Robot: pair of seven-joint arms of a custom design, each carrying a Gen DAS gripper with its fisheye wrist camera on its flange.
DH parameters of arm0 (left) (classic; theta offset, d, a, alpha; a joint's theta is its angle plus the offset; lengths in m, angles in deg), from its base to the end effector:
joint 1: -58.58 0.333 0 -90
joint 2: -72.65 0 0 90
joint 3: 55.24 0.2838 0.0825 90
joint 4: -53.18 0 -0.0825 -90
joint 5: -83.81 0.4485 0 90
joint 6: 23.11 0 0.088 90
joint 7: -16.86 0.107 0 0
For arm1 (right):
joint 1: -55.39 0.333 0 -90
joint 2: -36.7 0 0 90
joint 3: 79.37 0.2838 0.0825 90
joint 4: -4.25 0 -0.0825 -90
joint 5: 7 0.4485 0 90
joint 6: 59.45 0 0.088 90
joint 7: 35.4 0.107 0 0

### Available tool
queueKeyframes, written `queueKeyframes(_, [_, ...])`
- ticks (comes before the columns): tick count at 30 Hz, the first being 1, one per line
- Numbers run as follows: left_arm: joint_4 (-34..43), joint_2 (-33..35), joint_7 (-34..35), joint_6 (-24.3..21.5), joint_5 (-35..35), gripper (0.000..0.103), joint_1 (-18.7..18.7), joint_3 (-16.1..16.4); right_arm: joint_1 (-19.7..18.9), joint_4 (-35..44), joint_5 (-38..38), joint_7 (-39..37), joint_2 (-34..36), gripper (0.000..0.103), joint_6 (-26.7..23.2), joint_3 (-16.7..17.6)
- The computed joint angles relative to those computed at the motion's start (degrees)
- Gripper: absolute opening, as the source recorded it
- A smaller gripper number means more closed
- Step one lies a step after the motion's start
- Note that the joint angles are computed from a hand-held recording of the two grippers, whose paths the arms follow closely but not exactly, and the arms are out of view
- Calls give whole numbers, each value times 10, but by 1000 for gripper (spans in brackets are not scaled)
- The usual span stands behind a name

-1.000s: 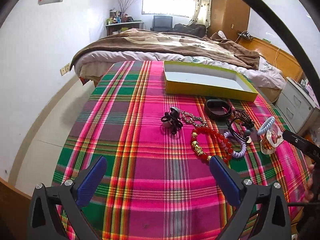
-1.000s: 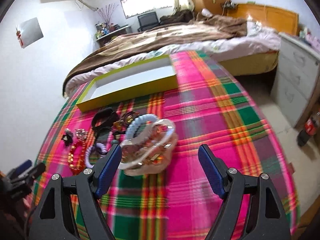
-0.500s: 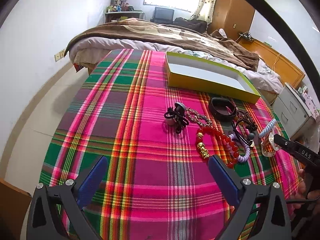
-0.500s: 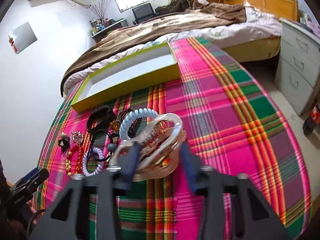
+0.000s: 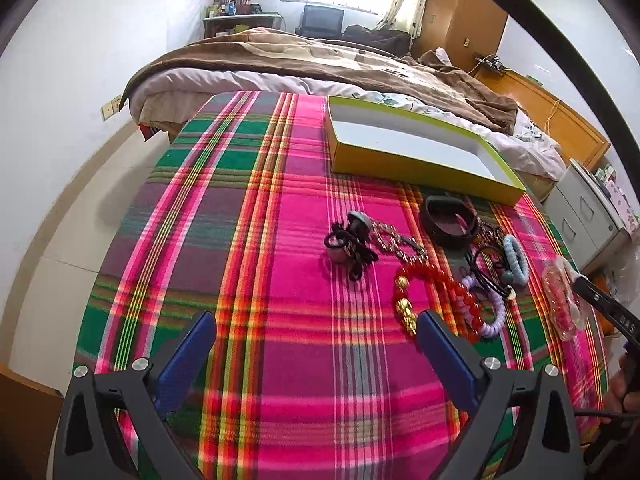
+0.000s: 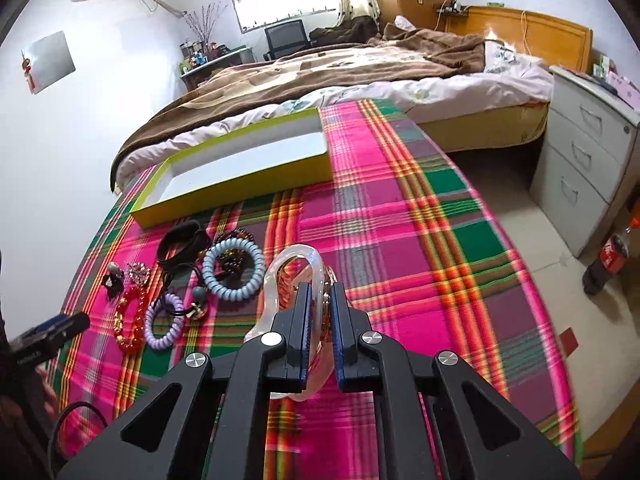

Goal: Organize jewelry
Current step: 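Grasp the claw clip with the right gripper while the left grasps the black hair tie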

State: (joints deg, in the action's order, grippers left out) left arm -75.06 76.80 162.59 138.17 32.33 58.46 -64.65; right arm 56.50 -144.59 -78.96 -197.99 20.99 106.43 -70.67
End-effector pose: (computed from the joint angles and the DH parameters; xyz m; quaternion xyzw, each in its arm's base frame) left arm 0.6040 -0.0626 0.3040 -0.5430 0.7723 -0.3085 0.1163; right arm 0.4743 0.1353 0.3061 -0.4568 0.8040 -0.2543 0.2835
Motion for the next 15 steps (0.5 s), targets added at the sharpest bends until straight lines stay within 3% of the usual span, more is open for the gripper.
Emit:
queueKeyframes(9, [65, 61, -74, 20, 78, 100, 3, -14, -13, -10, -3, 2, -10, 8, 5, 1])
queueKeyframes(11, [79, 77, -134, 11, 141, 88, -2, -6, -11, -10, 3, -12, -9, 8, 5, -1])
queueKeyframes(14, [80, 87, -178, 33, 200, 87, -5, -8, -4, -10, 38, -51, -4, 10, -5, -8])
queueKeyframes(15, [84, 91, -196, 32, 219, 87, -5, -8, -2, -10, 56, -65, -1, 16, -7, -10])
